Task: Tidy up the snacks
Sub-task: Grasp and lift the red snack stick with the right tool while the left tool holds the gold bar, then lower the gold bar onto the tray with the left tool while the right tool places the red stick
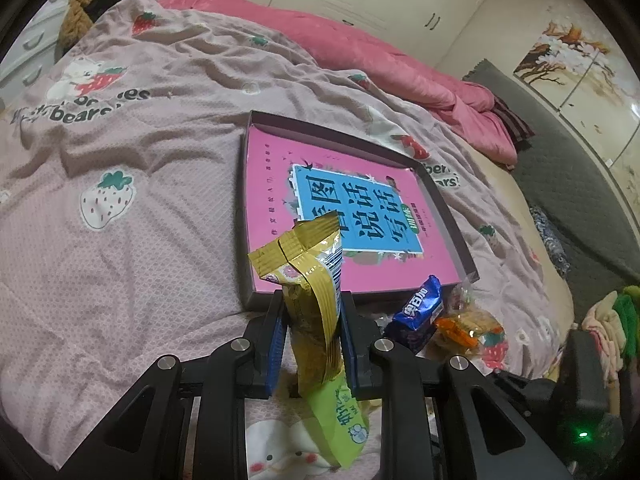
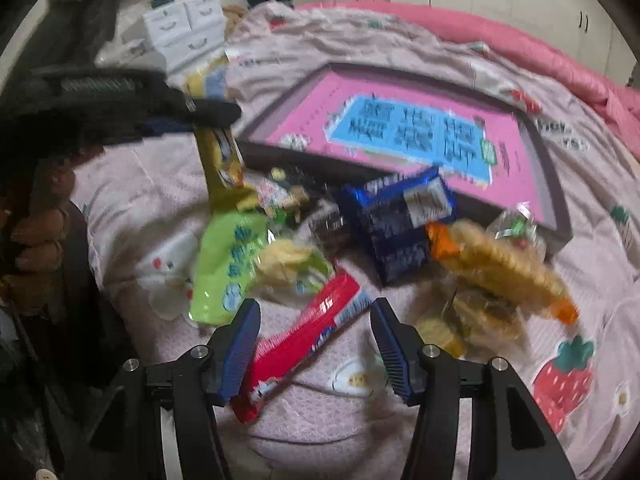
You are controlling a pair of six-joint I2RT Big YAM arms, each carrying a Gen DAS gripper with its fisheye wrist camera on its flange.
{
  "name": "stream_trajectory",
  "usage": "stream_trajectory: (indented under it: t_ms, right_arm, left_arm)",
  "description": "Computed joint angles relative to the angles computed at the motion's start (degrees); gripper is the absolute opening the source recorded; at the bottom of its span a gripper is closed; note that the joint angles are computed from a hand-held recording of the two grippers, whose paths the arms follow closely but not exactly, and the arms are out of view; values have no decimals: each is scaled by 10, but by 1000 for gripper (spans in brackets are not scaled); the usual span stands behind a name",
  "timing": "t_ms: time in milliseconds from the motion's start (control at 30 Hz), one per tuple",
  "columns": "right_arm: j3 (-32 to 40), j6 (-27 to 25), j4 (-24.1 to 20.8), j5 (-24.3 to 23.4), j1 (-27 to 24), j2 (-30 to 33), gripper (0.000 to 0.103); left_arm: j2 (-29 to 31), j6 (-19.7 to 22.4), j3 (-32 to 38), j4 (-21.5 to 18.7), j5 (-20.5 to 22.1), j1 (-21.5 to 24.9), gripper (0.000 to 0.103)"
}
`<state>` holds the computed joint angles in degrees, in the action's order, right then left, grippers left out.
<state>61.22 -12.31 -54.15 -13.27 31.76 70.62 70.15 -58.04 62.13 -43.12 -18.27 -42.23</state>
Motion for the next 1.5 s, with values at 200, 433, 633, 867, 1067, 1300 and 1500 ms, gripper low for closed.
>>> stream_trajectory:
  t_ms: [200,433,633,867,1067,1300,1500]
  right_arm:
    - [0,-2,0,15,10,22,40]
    - [-1,23,23,-32,-24,12,25]
    - [-5,32,69,-61,-34,-16,25]
    - [6,63,101,-93,-55,-23,25]
    - [23,81,135,-106,-72,-13,25]
    - [52,102,182,-90,-95,13,25]
    - [77,126,226,-66,-125,46,25]
  left_arm:
    - [-5,6,3,-3,-10,-5,25]
    - [-13,9,0,5,-21,-8,25]
    - [-26,16,-4,20,-40,-11,25]
    - [-28,27,-1,36,-44,-12,25]
    - [-20,43,8,50,-48,-4,25]
    - [-2,61,21,65,-59,16,25]
    - [21,80,33,73,-60,39,25]
